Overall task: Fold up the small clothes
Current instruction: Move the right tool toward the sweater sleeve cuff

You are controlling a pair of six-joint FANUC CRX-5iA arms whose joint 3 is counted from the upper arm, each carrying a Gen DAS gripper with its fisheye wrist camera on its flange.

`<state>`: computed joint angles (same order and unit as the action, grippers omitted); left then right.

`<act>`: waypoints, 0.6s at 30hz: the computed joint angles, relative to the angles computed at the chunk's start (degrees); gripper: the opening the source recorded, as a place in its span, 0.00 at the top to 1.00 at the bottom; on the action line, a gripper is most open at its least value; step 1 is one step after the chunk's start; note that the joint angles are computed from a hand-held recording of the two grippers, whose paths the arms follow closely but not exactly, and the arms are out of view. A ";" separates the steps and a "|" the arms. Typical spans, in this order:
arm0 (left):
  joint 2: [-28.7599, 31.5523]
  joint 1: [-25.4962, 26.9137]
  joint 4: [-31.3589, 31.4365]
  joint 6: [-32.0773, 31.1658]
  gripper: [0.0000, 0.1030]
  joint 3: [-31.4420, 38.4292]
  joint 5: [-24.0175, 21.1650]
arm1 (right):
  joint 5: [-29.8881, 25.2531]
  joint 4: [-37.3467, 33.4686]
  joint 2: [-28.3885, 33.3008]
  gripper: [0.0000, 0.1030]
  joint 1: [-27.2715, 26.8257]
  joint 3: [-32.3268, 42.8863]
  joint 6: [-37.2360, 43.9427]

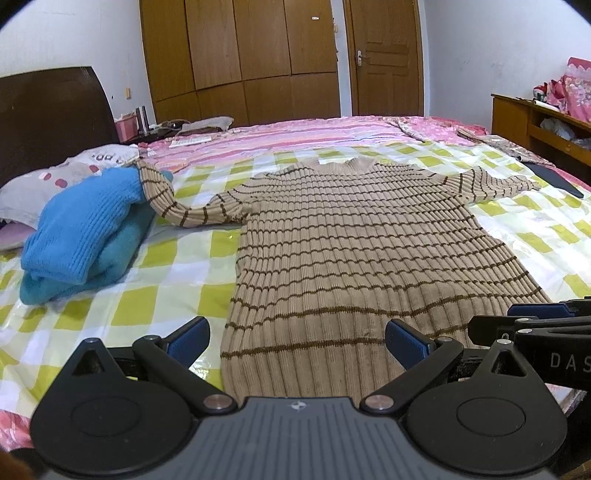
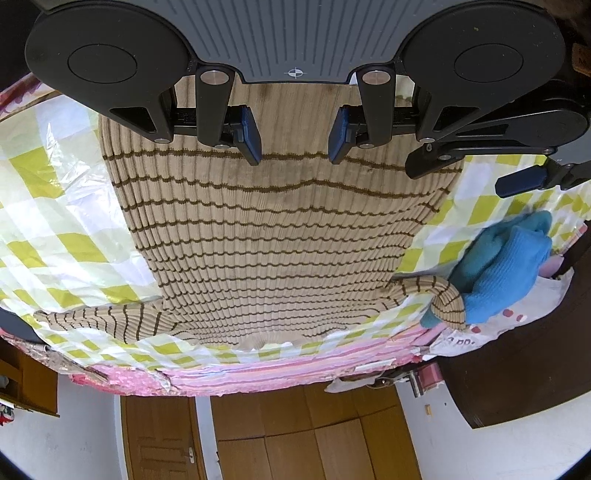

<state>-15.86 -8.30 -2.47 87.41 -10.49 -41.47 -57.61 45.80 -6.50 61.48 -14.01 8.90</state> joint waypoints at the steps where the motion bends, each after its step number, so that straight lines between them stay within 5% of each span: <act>1: -0.01 -0.05 -0.17 0.00 0.00 0.07 0.18 | 0.06 0.29 -0.04 0.61 -0.03 -0.08 -0.04; 18: 2.93 -1.73 -1.90 1.98 0.00 3.91 0.90 | 0.62 1.28 0.55 0.61 -2.36 1.43 1.74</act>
